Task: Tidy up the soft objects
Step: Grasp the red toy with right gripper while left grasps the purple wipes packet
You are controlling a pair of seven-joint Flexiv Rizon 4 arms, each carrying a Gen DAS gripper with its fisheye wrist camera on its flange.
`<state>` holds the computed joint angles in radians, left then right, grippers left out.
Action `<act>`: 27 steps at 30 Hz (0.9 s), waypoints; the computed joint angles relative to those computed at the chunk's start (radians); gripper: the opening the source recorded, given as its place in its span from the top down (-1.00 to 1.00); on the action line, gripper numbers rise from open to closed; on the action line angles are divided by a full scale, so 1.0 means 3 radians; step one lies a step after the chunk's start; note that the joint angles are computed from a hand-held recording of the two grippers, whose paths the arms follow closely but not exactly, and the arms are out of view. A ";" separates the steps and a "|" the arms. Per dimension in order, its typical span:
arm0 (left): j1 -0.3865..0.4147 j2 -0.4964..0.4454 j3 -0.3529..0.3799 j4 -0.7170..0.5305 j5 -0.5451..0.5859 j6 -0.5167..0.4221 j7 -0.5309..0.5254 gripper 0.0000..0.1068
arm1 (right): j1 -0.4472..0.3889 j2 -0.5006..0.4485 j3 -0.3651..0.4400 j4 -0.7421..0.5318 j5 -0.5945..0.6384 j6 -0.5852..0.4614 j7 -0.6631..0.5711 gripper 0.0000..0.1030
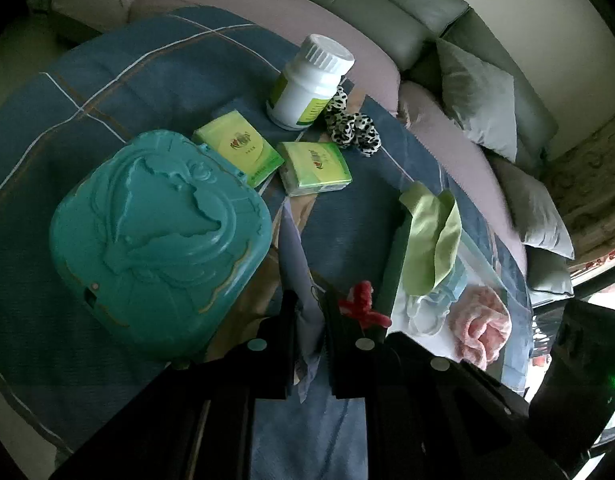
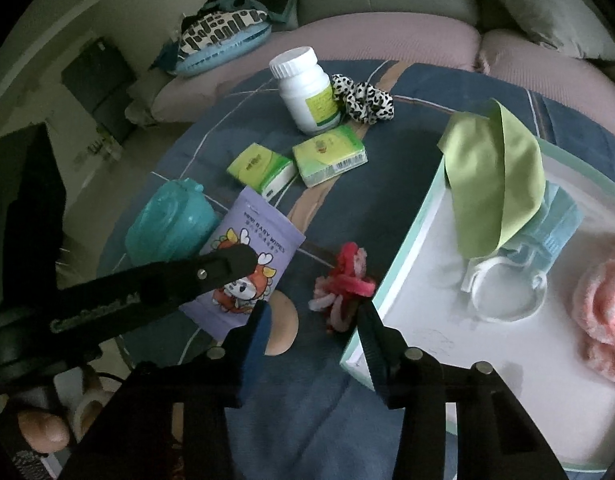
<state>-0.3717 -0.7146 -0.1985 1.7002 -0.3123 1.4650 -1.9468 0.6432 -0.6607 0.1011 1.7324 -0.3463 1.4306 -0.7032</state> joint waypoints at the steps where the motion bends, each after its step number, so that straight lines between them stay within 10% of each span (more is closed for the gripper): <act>1: 0.0021 0.0000 -0.0028 0.0009 -0.0005 0.0013 0.0013 0.76 | 0.0006 -0.0001 -0.0016 -0.0001 -0.0003 0.0014 0.0006 0.08; 27: 0.0286 -0.0027 -0.0407 0.0124 -0.0164 0.0197 0.0288 0.76 | 0.0183 -0.0108 -0.0361 -0.0190 -0.0340 -0.0200 0.0301 0.36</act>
<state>-0.2858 -0.7227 -0.3206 1.7374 -0.3615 1.5241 -1.8604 0.6980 -0.6930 -0.0071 1.6755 -0.4484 1.3708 -0.6128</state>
